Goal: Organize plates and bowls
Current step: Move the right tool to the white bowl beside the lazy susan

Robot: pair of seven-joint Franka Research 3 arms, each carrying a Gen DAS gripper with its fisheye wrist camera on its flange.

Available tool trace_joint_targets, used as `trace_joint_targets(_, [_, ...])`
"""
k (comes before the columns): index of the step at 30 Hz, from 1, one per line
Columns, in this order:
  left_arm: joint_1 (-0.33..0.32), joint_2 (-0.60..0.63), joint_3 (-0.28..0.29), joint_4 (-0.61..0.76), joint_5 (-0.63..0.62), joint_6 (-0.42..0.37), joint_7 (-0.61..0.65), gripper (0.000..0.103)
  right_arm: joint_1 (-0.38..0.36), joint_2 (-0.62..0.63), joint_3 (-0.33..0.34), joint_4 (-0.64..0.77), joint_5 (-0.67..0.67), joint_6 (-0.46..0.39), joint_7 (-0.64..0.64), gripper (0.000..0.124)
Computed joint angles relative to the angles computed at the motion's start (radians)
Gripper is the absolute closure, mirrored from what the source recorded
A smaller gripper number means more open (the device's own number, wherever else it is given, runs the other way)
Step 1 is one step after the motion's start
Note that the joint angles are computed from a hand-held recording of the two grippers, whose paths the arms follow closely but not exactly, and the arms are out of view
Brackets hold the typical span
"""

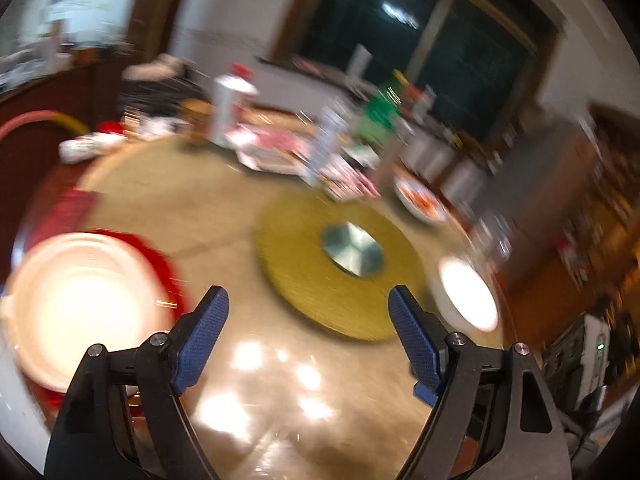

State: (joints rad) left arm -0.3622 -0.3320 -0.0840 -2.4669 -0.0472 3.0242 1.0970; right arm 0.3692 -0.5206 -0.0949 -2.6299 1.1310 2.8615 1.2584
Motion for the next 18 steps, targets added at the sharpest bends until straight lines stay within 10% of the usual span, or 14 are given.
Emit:
trace_joint_targets(5, [-0.138, 0.209, 0.021, 0.24, -0.169, -0.157, 0.183, 0.021, -0.13, -0.089, -0.073, -0.067, -0.079, -0.027, 0.052, 0.043])
trace_joint_targets(18, [-0.063, 0.571, -0.169, 0.672, -0.028, -0.378, 0.086, 0.021, -0.347, 0.084, -0.192, 0.07, -0.193, -0.135, 0.081, 0.043])
